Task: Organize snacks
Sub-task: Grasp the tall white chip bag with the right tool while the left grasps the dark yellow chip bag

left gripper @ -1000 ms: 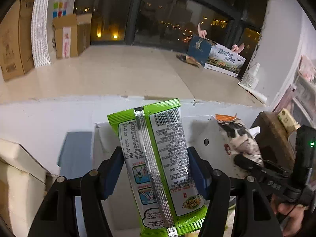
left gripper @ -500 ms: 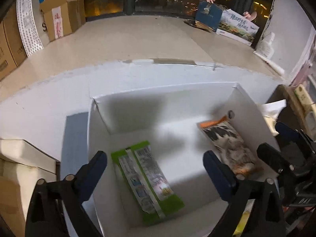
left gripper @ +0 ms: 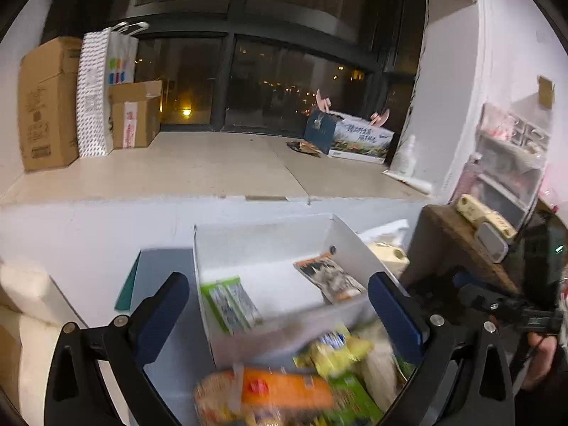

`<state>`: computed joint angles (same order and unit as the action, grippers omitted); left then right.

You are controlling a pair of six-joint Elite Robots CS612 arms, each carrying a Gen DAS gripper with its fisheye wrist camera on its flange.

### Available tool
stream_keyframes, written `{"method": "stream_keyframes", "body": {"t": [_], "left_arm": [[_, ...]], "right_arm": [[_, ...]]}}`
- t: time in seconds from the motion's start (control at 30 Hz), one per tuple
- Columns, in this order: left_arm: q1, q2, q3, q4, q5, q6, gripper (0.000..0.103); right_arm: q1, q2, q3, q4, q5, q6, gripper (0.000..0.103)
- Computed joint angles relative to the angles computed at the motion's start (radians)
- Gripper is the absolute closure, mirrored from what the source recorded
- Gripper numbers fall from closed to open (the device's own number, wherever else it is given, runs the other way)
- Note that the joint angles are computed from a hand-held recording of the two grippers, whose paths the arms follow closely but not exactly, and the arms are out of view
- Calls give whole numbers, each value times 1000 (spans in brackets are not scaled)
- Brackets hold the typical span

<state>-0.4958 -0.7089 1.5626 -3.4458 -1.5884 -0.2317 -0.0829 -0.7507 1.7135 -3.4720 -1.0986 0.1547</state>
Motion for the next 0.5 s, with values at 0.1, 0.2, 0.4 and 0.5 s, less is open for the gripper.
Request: {"method": "stream_keyframes", "body": {"t": [0.1, 0.2, 0.4, 0.5], "left_arm": [[-5, -25, 88, -62, 23, -34, 0], [-8, -37, 154, -83, 8, -73, 0], [-49, -47, 243, -73, 59, -43, 0], [-57, -40, 251, -53, 39, -46, 0]], "right_arm": [[-5, -21, 85, -17, -45, 5, 0], [-5, -19, 132, -24, -79, 22, 0], [5, 15, 131, 61, -68, 36, 0], [24, 27, 97, 135, -86, -4, 0]]}}
